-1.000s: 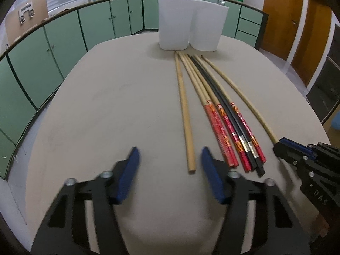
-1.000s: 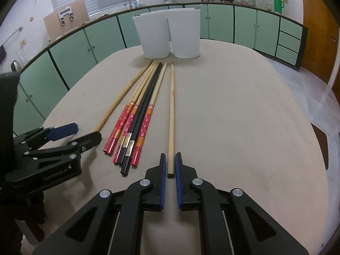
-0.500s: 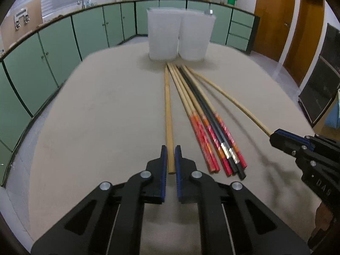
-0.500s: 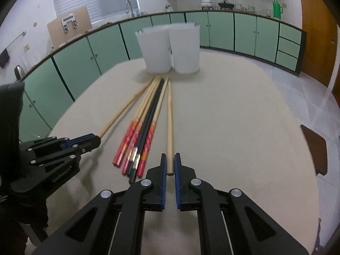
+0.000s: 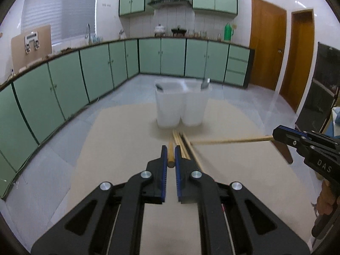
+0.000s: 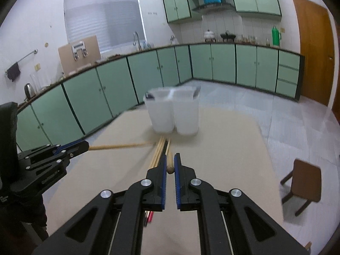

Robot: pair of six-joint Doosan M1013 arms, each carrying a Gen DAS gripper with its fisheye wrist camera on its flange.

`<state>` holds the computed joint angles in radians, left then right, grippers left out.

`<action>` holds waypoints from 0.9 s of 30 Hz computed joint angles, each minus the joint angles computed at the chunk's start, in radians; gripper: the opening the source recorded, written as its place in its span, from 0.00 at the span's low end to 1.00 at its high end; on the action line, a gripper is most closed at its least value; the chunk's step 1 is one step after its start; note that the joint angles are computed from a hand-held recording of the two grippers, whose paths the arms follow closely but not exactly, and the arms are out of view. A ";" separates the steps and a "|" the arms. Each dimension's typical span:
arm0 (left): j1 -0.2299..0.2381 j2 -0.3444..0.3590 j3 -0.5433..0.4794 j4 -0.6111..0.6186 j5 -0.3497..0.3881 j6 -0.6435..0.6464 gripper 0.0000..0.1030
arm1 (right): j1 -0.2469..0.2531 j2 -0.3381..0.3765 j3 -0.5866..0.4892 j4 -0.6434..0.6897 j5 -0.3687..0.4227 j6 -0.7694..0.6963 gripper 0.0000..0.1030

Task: Organize utensils
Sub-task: 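Lift both wooden chopsticks, insert them into the white holder and open both tools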

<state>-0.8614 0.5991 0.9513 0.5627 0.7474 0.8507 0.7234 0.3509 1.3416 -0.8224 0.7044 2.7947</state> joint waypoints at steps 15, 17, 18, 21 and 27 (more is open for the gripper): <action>0.023 0.039 -0.153 -0.070 -0.078 0.116 0.06 | -0.069 0.025 -0.157 0.125 -0.032 -0.243 0.06; 0.023 0.035 -0.154 -0.075 -0.097 0.122 0.06 | -0.078 0.023 -0.168 0.135 -0.041 -0.263 0.06; 0.023 0.037 -0.162 -0.079 -0.104 0.129 0.06 | -0.081 0.024 -0.177 0.134 -0.044 -0.269 0.06; 0.025 0.054 -0.206 -0.082 -0.120 0.150 0.06 | -0.092 0.025 -0.201 0.129 -0.063 -0.283 0.06; 0.032 0.132 -0.384 -0.070 -0.125 0.187 0.06 | -0.110 0.053 -0.292 0.066 -0.060 -0.294 0.06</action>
<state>-0.8292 0.7310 0.5678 0.4929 0.6224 1.0373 0.6129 0.4042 1.0498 -0.7560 0.6444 2.5007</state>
